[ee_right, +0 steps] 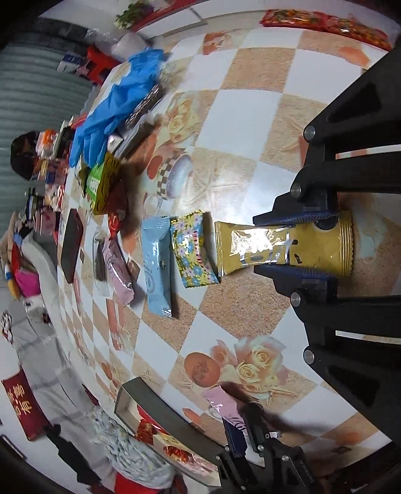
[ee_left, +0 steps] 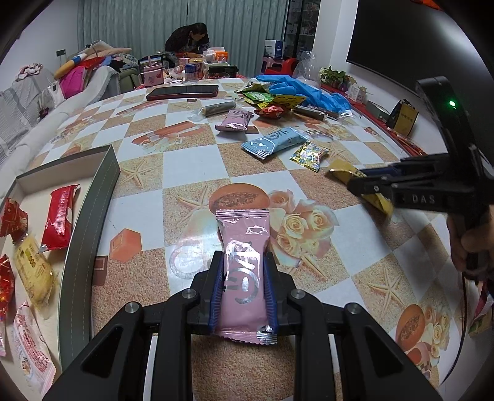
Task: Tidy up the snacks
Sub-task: 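Grasp the yellow snack pack with the right gripper while the left holds the pink pack, then carry the pink and yellow packs over the box tray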
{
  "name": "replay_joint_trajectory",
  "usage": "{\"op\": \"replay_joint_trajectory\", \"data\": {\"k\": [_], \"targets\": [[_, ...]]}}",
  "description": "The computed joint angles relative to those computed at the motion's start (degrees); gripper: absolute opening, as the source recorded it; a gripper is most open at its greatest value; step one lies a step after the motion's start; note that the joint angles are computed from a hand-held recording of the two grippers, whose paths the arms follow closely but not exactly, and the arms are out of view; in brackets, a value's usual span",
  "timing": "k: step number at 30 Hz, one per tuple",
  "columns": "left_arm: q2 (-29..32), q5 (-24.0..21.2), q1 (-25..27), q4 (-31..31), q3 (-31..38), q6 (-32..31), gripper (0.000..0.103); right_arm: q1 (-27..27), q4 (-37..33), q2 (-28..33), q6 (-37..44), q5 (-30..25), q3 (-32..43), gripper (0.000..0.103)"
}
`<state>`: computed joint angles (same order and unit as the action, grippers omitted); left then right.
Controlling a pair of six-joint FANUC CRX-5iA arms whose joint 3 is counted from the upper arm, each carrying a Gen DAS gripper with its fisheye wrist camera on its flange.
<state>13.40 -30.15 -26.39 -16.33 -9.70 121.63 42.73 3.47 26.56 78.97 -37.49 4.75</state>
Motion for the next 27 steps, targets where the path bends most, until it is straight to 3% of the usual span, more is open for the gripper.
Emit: {"op": "replay_joint_trajectory", "data": {"k": [7,11,16,27], "targets": [[0.02,-0.36,-0.15,-0.57,0.22,0.65,0.026,6.89,24.18,-5.2,-34.07,6.27,-14.66,0.023],[0.42,-1.88,-0.65,-2.45,1.34,2.55,0.026,9.81,32.91,-8.2,-50.21,8.49,-21.71,0.023],[1.08,-4.86,-2.17,-5.75,3.22,5.18,0.026,11.67,36.04,-7.45,-55.33,5.2,-21.26,0.023],[0.64,-4.48,-1.94,-5.49,2.56,5.39,0.026,11.76,43.88,-7.52,-64.18,6.15,-23.85,0.023]]}}
